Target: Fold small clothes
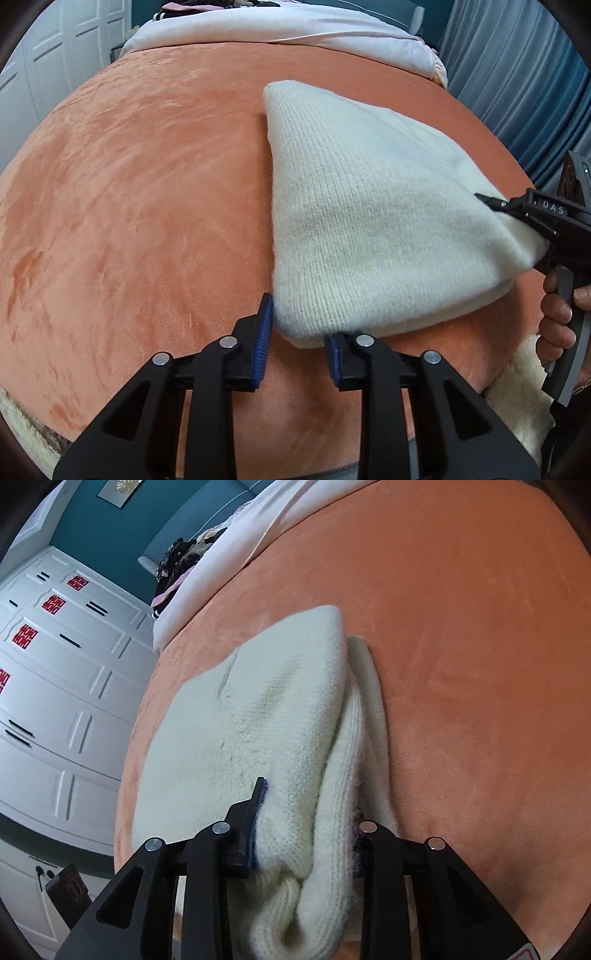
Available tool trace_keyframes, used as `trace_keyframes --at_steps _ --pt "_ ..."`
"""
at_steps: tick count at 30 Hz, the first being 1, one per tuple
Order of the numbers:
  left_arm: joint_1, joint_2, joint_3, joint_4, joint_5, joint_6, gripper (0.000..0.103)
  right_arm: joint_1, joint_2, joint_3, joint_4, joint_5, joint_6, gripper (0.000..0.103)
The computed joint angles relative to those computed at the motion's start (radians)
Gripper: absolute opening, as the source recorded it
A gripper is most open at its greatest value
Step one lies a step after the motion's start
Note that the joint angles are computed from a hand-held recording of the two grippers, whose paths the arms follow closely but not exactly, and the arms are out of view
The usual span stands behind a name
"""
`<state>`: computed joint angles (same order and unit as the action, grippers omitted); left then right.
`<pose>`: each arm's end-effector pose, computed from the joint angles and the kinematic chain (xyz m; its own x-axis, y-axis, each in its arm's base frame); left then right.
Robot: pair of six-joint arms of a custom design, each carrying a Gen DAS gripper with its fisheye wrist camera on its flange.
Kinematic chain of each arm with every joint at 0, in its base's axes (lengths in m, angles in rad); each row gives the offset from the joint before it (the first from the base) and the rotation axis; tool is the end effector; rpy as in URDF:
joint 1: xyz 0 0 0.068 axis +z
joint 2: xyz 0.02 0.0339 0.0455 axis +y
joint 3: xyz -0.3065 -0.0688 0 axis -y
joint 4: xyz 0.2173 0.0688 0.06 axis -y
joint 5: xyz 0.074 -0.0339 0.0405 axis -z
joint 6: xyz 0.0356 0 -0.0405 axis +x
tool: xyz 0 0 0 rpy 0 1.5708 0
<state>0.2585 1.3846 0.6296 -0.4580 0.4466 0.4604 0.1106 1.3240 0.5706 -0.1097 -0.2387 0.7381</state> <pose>0.1971 0.0362 0.2101 -0.8487 0.1901 -0.4935 0.3268 0.9222 -0.2068 0.2130 0.0321 0.2233 -0.7336 0.5764 -0.3600 0.3158 0.7583 0.5703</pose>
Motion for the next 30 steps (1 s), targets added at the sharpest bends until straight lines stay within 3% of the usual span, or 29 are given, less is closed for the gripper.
trace_keyframes --at_steps 1,2,4,6,9,10,11,16,18,20,21,23,24,25,27,30 --pt "0.017 -0.030 -0.001 -0.028 0.009 0.019 0.044 0.006 -0.036 -0.007 -0.023 0.024 0.010 0.039" --pt "0.054 -0.055 0.007 -0.069 0.037 0.054 0.050 0.000 -0.087 -0.029 -0.048 0.039 0.013 0.049" --pt "0.148 -0.068 0.041 -0.168 0.136 0.142 0.076 -0.001 -0.191 -0.050 -0.127 0.085 0.034 0.062" --pt "0.235 -0.073 0.086 -0.277 0.232 0.218 0.083 -0.008 -0.287 -0.101 -0.134 0.064 0.067 0.062" --pt "0.232 -0.091 0.106 -0.289 0.249 0.189 0.085 0.031 -0.311 -0.129 -0.109 0.039 0.127 0.062" --pt "0.214 -0.094 0.107 -0.278 0.243 0.163 0.085 0.054 -0.273 -0.129 -0.085 0.047 0.124 0.045" --pt "0.197 -0.098 0.107 -0.260 0.234 0.131 0.085 0.066 -0.241 -0.118 -0.083 0.053 0.107 0.019" --pt "0.170 -0.108 0.140 -0.252 0.247 0.074 0.085 0.122 -0.312 -0.036 -0.101 0.113 0.098 0.017" --pt "0.111 -0.099 0.115 -0.177 0.152 0.000 0.085 0.067 -0.313 -0.057 -0.098 0.063 0.073 0.017" --pt "0.034 -0.041 0.070 -0.081 0.022 -0.064 0.080 -0.009 -0.189 -0.116 -0.096 0.012 0.022 0.019" --pt "0.004 0.002 0.050 -0.046 -0.022 -0.077 0.080 -0.042 -0.139 -0.179 -0.017 -0.035 0.015 0.019" --pt "0.007 0.031 0.033 -0.017 -0.018 -0.084 0.080 -0.094 -0.188 -0.210 -0.003 -0.101 0.050 0.025" --pt "0.008 0.021 0.033 -0.014 -0.021 -0.083 0.080 -0.080 -0.242 -0.179 -0.069 -0.063 0.074 0.032" --pt "-0.001 0.007 0.031 -0.010 -0.034 -0.081 0.080 -0.024 -0.294 -0.124 -0.163 0.051 0.102 0.043" --pt "-0.022 0.000 0.023 0.006 -0.058 -0.074 0.081 0.047 -0.334 -0.047 -0.247 0.176 0.082 0.049" --pt "-0.040 -0.006 0.013 0.017 -0.081 -0.083 0.082 0.046 -0.240 0.019 -0.236 0.116 -0.022 0.058"
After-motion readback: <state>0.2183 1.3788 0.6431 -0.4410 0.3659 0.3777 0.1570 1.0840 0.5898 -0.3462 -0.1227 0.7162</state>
